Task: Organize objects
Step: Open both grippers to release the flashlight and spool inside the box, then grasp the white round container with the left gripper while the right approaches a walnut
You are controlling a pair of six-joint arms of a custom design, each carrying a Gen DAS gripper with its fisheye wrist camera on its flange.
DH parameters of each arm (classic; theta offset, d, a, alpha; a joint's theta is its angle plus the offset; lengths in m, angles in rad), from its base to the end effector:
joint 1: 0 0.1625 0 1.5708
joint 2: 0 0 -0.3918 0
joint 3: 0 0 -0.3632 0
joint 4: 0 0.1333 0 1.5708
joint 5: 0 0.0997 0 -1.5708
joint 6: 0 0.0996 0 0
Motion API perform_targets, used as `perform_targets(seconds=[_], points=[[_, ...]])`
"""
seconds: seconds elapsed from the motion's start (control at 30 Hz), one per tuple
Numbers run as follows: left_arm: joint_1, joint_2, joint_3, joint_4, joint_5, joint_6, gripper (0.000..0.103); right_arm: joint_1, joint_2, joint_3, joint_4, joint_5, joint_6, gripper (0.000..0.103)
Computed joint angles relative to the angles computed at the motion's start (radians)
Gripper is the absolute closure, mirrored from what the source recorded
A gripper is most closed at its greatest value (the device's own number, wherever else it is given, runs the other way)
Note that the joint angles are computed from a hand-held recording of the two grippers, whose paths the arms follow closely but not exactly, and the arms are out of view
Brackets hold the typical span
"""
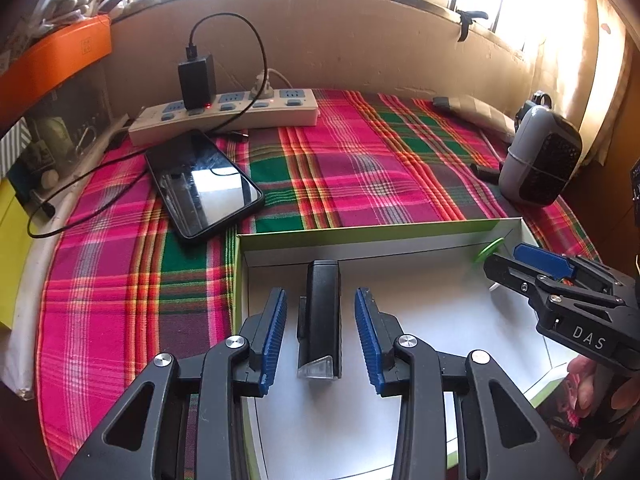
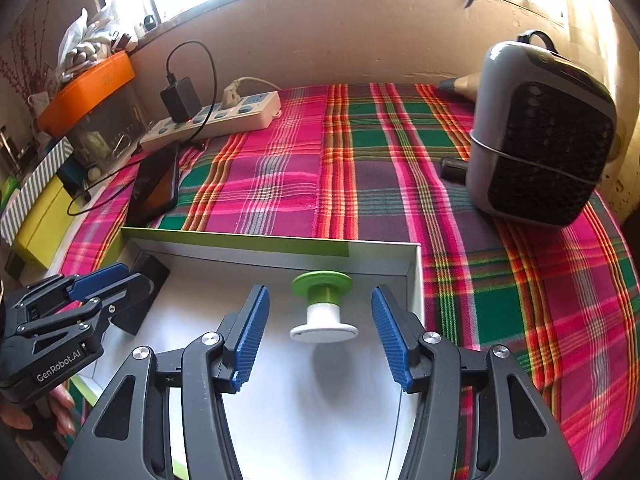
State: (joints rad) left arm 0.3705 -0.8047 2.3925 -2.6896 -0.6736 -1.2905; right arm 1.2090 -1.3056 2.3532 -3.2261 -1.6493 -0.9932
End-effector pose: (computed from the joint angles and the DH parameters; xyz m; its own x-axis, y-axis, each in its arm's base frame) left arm -0.2277 -0.3150 -0.0188 -0.7704 -0.1141 -0.6272 0.3294 0.7711 -0.5449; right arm -0.0323 -0.4398 0.2014 -0.7439 -0.4277 0.5135 -0.6092 0.7499 -0.2578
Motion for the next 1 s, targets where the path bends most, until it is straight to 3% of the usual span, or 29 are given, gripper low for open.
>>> perform_targets(seconds=[0.33,0.63,0.8,1.0], points=[[-0.079,-0.034,0.019,0.105,-0.014,-0.104,0.069,-0.025,-0.080,0.054,0.005,0.055,-0.008,0.048],[-0.207,-0.084,0.032,0.269,-0.015,-0.251,0.069,-0.076,-0.228,0.112,0.072,0.184,-0.008,0.048],[-0.279,-0.093,0.030,0.371,-0.046,-0.358,0.069,-0.113,-0.322,0.157,0.113,0.229,-0.044,0.048],[-0.371,-0.092,0.057,0.394,-0.104,-0.444,0.069,-0.186,-0.401,0.216,0.133,0.246,-0.115,0.048]])
